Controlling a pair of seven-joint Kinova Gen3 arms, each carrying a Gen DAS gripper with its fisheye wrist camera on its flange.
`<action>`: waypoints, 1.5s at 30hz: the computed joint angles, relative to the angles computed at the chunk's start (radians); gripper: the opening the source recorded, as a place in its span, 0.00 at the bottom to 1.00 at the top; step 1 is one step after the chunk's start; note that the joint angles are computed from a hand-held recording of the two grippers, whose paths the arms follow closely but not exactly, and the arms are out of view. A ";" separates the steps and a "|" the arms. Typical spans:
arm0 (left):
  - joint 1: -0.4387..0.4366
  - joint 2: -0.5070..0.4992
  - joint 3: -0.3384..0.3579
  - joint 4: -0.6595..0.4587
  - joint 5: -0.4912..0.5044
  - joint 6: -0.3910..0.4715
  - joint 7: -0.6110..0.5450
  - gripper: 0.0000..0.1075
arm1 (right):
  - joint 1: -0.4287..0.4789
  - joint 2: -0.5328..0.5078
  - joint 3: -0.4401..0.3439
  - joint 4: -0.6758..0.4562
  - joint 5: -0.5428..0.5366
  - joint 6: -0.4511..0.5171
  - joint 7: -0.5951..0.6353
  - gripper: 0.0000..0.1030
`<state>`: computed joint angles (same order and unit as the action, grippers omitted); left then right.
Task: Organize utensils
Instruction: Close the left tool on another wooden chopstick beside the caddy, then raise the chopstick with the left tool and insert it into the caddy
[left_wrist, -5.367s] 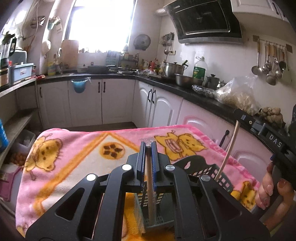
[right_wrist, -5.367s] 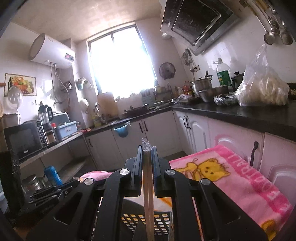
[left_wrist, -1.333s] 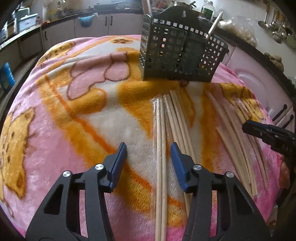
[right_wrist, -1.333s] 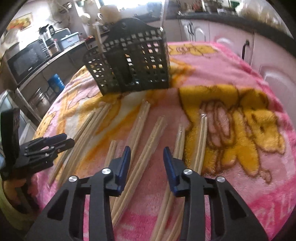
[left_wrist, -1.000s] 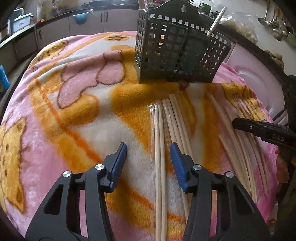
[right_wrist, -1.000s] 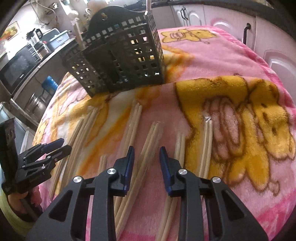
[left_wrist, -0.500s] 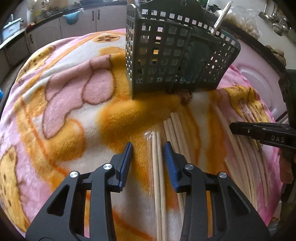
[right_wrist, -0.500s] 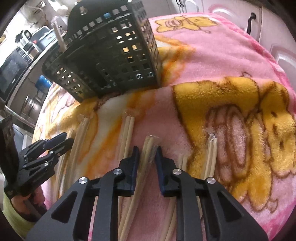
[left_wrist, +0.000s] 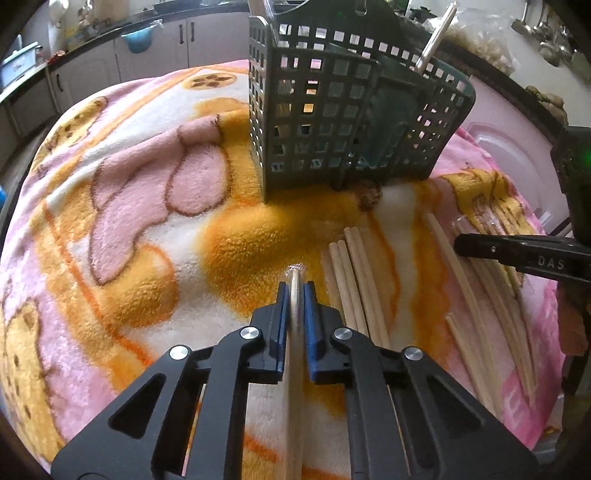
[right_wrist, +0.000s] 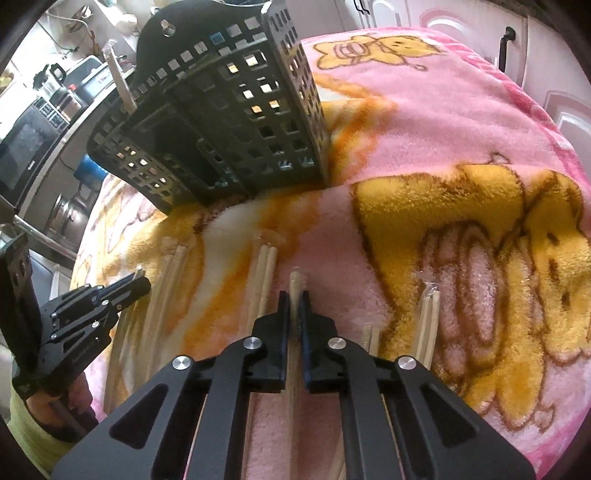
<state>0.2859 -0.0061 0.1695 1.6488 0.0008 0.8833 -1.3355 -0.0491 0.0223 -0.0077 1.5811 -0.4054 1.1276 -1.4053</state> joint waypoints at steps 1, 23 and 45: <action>-0.002 -0.007 -0.002 0.005 0.007 -0.002 -0.005 0.02 | 0.000 -0.004 0.000 0.002 -0.005 -0.001 0.003 0.06; -0.055 -0.197 0.037 -0.008 -0.005 -0.128 0.052 0.01 | -0.047 -0.288 0.134 0.168 -0.228 -0.241 0.239 0.06; -0.063 -0.150 0.069 -0.189 -0.066 -0.251 0.130 0.01 | -0.363 -0.390 0.278 0.237 -0.204 -0.740 0.260 0.06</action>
<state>0.2224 -0.1565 0.2383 1.4600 -0.0648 0.6328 -1.2058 -0.4118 -0.3674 0.2704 1.8178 -0.6092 0.3880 -1.1452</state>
